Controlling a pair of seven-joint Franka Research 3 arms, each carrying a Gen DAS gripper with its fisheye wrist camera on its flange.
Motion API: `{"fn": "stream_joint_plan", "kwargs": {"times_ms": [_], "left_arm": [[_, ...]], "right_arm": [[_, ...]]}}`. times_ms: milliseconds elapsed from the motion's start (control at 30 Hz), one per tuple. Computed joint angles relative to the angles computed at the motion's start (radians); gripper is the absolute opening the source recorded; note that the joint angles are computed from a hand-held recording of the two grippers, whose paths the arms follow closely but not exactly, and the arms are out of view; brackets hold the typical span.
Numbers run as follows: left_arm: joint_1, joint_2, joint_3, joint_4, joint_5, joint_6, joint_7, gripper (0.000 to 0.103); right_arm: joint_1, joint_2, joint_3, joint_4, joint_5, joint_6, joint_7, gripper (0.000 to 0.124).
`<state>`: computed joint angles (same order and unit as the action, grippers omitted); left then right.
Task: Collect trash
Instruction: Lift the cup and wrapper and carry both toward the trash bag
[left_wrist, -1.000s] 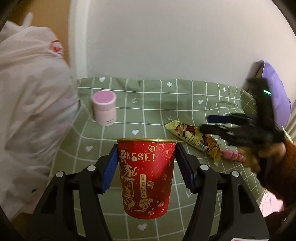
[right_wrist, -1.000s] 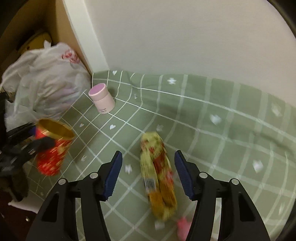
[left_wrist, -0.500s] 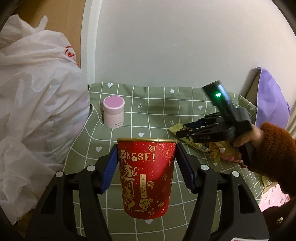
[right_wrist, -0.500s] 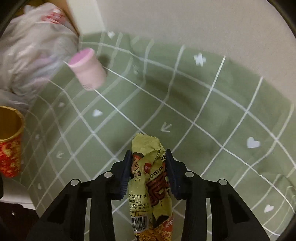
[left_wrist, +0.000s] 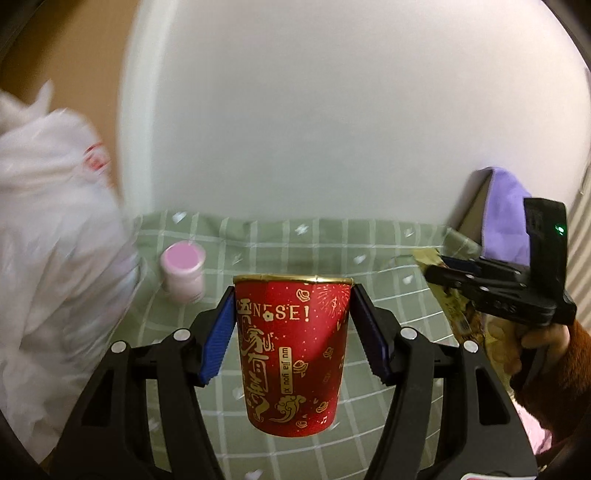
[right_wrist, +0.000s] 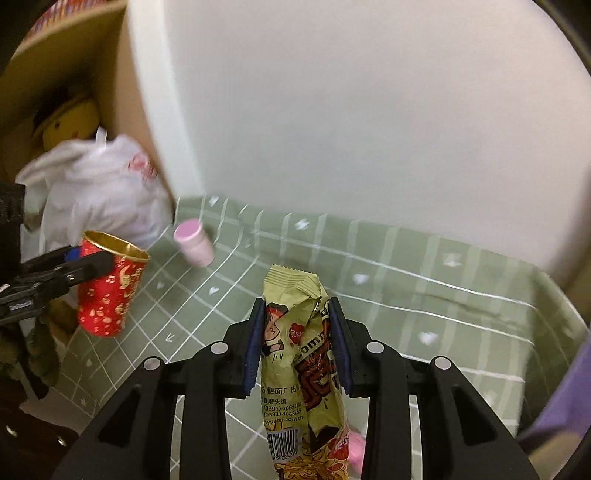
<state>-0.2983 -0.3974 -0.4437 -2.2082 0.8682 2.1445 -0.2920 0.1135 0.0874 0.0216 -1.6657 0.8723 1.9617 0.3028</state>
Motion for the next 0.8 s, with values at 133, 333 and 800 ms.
{"fn": "stream_joint_plan", "kwargs": {"times_ms": [133,333,800], "left_arm": [[0.018,0.082,0.011,0.083,0.076,0.072,0.049,0.058],[0.002,0.247,0.044,0.241,0.165,0.190,0.161,0.059],[-0.080,0.381,0.134,0.292,0.027,0.283,0.299,0.059]], "right_arm": [[-0.044,-0.023,-0.033,-0.013,0.064,0.015,0.003,0.032],[-0.108,-0.026,-0.076,-0.023,0.108,0.027,0.032,0.032],[-0.129,0.000,-0.070,-0.202,-0.058,0.156,0.179,0.049]]}}
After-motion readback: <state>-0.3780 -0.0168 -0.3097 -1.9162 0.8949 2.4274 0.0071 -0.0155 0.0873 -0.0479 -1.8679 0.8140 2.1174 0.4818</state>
